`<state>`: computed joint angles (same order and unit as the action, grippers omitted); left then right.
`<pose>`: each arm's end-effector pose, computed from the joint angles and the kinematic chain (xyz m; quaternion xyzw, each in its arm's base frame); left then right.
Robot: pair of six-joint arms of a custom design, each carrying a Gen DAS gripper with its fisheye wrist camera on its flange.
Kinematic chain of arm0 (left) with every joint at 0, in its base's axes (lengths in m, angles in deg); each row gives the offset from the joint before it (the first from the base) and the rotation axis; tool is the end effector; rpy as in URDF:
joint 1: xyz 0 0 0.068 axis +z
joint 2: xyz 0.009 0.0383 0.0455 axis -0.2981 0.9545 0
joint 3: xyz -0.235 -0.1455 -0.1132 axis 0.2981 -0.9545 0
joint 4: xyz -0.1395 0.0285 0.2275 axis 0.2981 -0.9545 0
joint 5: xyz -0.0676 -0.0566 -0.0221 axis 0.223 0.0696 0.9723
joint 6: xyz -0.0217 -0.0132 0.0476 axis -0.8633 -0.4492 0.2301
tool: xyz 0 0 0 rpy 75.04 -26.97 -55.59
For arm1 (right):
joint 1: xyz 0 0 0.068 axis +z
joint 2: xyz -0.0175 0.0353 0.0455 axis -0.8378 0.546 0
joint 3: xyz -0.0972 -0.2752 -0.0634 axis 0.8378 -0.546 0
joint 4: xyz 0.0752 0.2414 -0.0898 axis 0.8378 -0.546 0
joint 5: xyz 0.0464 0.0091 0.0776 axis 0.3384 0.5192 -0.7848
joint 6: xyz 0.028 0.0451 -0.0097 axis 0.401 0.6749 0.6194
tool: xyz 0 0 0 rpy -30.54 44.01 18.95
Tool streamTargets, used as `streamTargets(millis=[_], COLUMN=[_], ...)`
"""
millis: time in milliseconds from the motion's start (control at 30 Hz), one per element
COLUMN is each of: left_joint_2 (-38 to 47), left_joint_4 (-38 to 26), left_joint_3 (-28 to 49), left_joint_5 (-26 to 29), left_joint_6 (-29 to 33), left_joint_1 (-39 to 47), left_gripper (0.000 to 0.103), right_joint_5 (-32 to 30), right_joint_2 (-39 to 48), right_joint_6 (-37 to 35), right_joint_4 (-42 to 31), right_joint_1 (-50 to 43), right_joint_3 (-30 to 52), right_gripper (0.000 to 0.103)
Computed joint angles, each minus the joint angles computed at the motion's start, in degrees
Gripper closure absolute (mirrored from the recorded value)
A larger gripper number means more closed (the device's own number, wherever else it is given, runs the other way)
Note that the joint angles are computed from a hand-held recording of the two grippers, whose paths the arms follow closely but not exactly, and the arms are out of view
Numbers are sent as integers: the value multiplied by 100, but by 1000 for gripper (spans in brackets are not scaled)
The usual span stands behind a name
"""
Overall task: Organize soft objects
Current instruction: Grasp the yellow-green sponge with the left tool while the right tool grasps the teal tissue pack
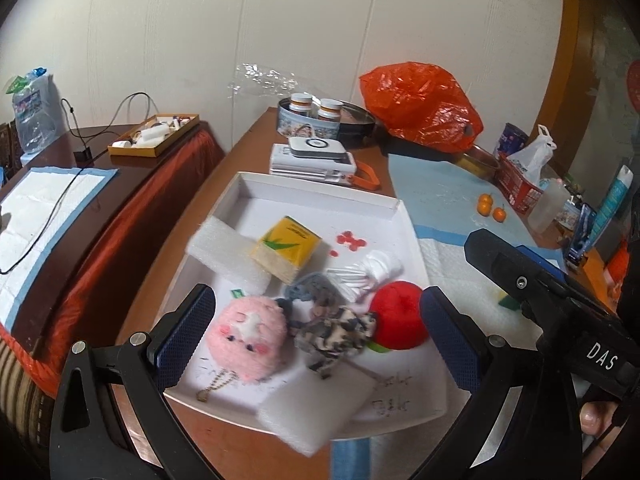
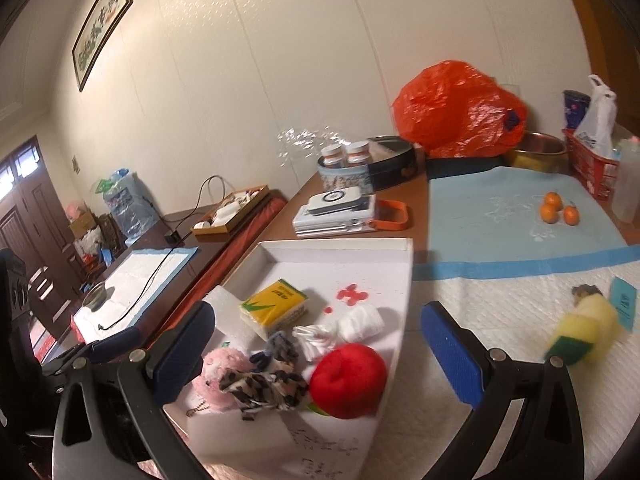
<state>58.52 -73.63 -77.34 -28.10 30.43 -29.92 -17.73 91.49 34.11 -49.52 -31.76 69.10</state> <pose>0.1102 -0.0132 0.1327 -0.1952 0.8865 -0.0056 0.4196 0.2161 0.1147 0.1634 -0.2102 0.8465 0.2760 0.4038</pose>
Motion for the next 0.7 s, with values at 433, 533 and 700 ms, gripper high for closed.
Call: streamTargets(millis=[433, 533, 700], left_joint_2=[4850, 5982, 7295], left_joint_4=[3374, 3682, 3404], left_joint_3=[1300, 1988, 3209], left_joint_5=[-497, -298, -220], left_joint_6=[-869, -595, -415], left_joint_1=[-2718, -2830, -2912], left_gripper=[0, 0, 0], right_joint_5=[-1558, -1597, -1595], right_joint_2=[712, 1490, 2768], right_joint_6=[-1059, -1330, -1604], right_joint_4=[-552, -642, -1396], right_joint_1=[-3816, -4507, -5128], right_joint_3=[610, 1192, 2448], right_gripper=[0, 0, 0])
